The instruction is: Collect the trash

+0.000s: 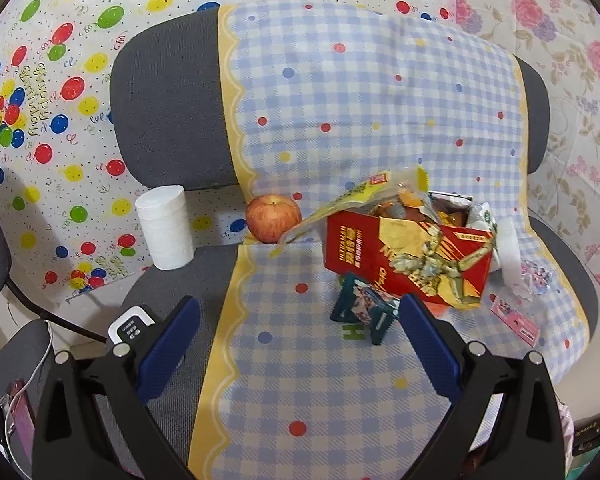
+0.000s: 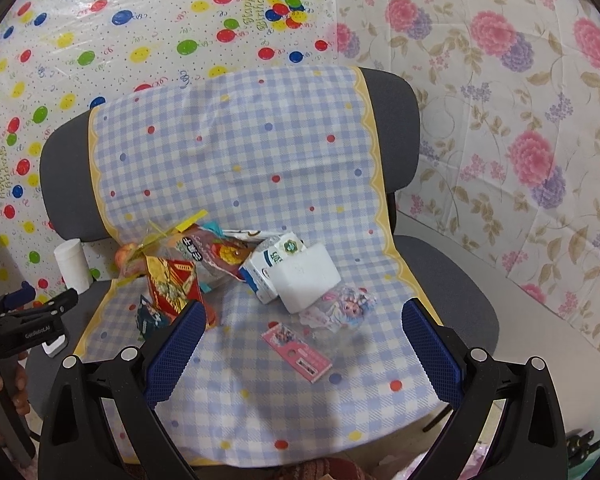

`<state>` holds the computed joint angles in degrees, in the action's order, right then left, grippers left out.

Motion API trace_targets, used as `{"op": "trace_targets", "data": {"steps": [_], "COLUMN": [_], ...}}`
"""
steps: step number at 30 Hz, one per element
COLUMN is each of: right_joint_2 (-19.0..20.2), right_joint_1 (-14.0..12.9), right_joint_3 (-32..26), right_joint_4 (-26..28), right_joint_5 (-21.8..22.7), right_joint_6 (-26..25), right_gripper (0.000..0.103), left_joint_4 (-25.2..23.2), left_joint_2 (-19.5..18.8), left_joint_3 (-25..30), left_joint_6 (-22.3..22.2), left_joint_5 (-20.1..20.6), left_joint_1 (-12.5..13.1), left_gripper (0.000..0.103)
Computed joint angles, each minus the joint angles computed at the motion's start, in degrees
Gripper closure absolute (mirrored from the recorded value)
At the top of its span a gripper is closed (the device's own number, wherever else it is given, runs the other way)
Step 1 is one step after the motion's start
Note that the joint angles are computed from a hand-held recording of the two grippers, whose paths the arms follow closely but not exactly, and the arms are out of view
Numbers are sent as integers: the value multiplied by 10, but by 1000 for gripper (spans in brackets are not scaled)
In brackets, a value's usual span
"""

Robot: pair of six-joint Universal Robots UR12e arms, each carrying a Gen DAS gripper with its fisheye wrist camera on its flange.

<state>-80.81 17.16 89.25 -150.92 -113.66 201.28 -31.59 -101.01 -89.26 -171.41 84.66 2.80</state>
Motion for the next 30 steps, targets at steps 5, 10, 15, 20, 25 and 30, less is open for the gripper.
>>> {"op": "trace_targets", "data": {"steps": [5,10,15,20,25,30], "right_joint_2": [7,8,5,5,6,6], "right_joint_1": [-10,-19,-27,-37,-47,-61], "right_joint_3": [6,10,22,26,33,39], "right_joint_4": [-34,-13,-4,14,11,8], "right_joint_5": [20,8,-19,-23,-27,-3], "right_joint_6": [4,22,28,20,17,34], "right_gripper": [6,6,6,6,6,10], "left_joint_4": [13,4,-15,-5,5,9], "left_joint_2": [-12,-24,-32,-47,-61,-79], "left_joint_3": [1,9,16,24,32,49], "left_joint_6": [15,12,4,24,22,10], "left_joint_5": [21,-11,-77,-61,-49,-10], "left_joint_1": [-10,-17,-26,-57,-73,-90], "left_gripper": [7,7,7,7,11,17]}}
